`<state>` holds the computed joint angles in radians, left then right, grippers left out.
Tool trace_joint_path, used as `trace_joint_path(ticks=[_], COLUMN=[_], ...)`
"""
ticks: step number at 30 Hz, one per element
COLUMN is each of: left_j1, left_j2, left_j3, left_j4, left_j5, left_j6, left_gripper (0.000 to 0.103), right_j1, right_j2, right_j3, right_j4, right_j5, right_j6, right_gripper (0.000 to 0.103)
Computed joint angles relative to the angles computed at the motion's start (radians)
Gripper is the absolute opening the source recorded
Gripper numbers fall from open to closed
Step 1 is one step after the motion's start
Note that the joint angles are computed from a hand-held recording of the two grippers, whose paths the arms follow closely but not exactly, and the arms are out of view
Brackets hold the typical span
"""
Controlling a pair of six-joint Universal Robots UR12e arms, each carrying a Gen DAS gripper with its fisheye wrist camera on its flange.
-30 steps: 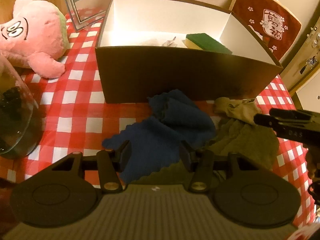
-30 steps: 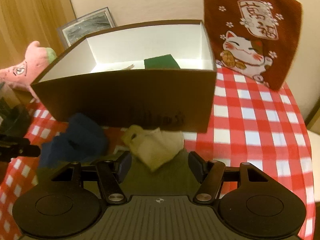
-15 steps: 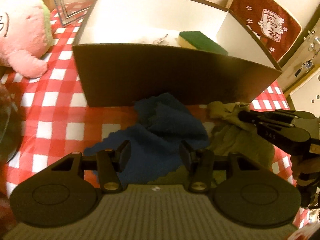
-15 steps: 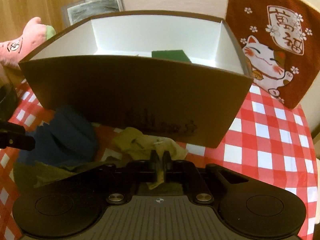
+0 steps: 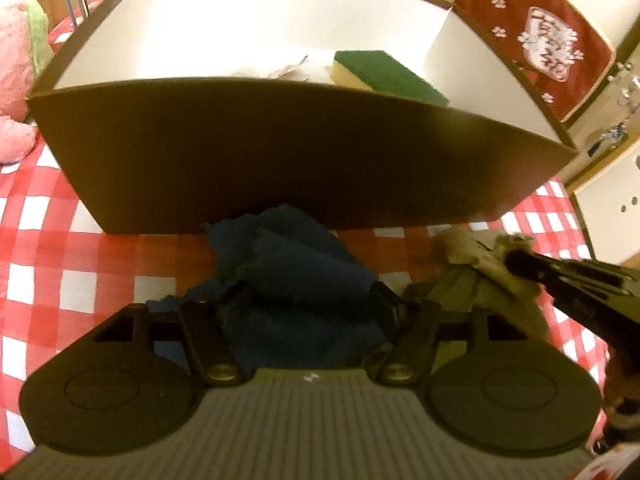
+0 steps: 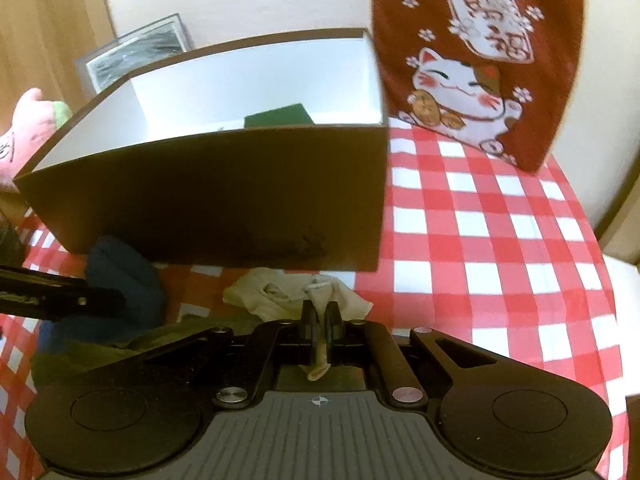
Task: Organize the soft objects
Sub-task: 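Grasp the blue cloth with the left tool while the right tool grasps the beige cloth, then lower the blue cloth onto the grey cloth with the left tool while the right tool holds the beige cloth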
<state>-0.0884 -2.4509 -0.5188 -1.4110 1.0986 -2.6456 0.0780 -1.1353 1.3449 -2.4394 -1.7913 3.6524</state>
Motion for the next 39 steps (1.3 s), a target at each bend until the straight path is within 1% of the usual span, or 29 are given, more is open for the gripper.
trace_joint_path(ticks=[3,4,6,8,9,10,11,13,17,20,25,31,34,39], left_j1=[-0.01,-0.011,-0.013,-0.012,-0.008,-0.003,0.002,0.011,0.027,0.043,0.072,0.101,0.118,0.138], left_j2=[0.0,0.004,0.014,0.027,0.028,0.024,0.02,0.024,0.062,0.093,0.145,0.208,0.238,0.288], left_j3=[-0.016,-0.028,-0.058,-0.088,-0.09,-0.081,-0.071,-0.071,-0.126,-0.161,-0.211,-0.273,-0.299,-0.357], left_j4=[0.036,0.051,0.093,0.133,0.132,0.112,0.093,0.081,0.133,0.177,0.282,0.423,0.469,0.542], left_j5=[0.022,0.026,0.035,0.041,0.035,0.022,0.006,-0.011,-0.036,-0.063,-0.133,-0.194,-0.226,-0.251], left_j6=[-0.025,-0.024,-0.013,0.011,0.021,0.024,0.02,0.014,0.023,0.008,-0.019,-0.061,-0.079,-0.098], left_gripper=[0.062,0.059,0.048,0.022,0.016,0.006,0.004,0.004,0.003,0.003,0.003,0.003,0.003,0.003], right_j1=[-0.001,0.0,0.0,0.0,0.001,0.0,-0.001,0.0,0.005,0.009,0.016,0.025,0.03,0.036], right_j2=[-0.003,-0.002,-0.001,-0.002,-0.003,-0.004,-0.006,-0.009,-0.019,-0.031,-0.058,-0.097,-0.115,-0.14], right_j3=[0.004,0.002,-0.001,-0.001,0.0,0.002,0.004,0.006,0.012,0.022,0.043,0.075,0.089,0.113], right_j4=[-0.004,-0.002,-0.001,-0.001,-0.001,-0.002,-0.004,-0.007,-0.02,-0.032,-0.052,-0.083,-0.1,-0.134], right_j5=[0.006,0.006,0.005,0.007,0.007,0.009,0.011,0.013,0.01,0.005,-0.008,-0.034,-0.048,-0.062], right_j6=[0.005,0.004,0.004,0.007,0.009,0.011,0.015,0.02,0.027,0.035,0.056,0.086,0.096,0.099], right_gripper=[0.004,0.004,0.004,0.004,0.004,0.004,0.004,0.004,0.004,0.004,0.004,0.004,0.004,0.004])
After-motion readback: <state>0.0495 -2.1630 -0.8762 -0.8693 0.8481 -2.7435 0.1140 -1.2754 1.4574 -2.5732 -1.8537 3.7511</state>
